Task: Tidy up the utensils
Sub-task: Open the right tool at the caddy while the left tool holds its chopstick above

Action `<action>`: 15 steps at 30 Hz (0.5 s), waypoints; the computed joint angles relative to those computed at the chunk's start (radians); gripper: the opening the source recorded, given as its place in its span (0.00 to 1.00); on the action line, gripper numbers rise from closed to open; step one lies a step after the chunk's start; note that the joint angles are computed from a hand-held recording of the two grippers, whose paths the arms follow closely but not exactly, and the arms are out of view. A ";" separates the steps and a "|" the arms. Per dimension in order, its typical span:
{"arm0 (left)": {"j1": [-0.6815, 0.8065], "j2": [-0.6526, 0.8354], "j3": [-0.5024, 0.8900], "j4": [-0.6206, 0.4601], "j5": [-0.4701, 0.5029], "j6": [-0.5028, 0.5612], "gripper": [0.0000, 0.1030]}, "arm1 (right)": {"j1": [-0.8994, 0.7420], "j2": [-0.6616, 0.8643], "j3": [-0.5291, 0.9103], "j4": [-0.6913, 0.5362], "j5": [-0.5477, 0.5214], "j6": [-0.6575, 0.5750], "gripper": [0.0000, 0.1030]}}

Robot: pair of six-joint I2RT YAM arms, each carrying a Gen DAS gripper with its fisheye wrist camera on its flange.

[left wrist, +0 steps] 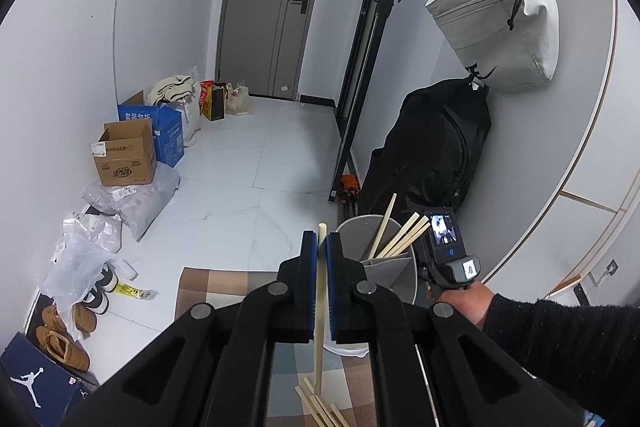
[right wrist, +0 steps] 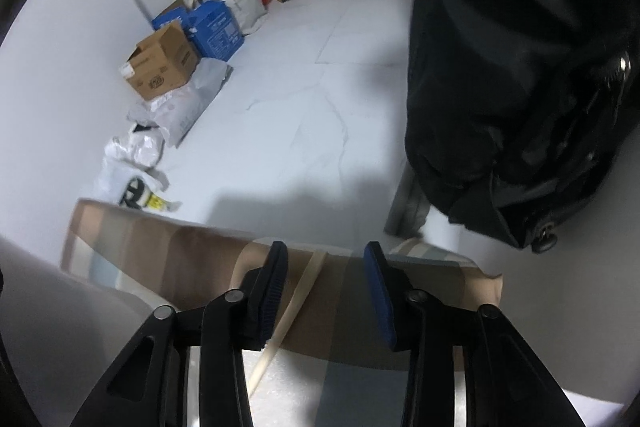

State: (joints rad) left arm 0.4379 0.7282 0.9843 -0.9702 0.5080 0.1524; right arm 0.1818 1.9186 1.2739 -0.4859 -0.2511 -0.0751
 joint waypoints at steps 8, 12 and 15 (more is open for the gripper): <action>0.016 0.006 0.002 0.002 -0.001 0.001 0.01 | -0.050 -0.042 -0.076 0.076 -0.029 -0.018 0.06; 0.000 0.004 0.002 0.006 -0.012 -0.011 0.01 | -0.118 -0.076 -0.102 0.076 -0.137 0.017 0.06; -0.008 -0.004 0.007 0.006 -0.016 -0.022 0.01 | -0.168 -0.108 -0.120 0.078 -0.226 0.063 0.06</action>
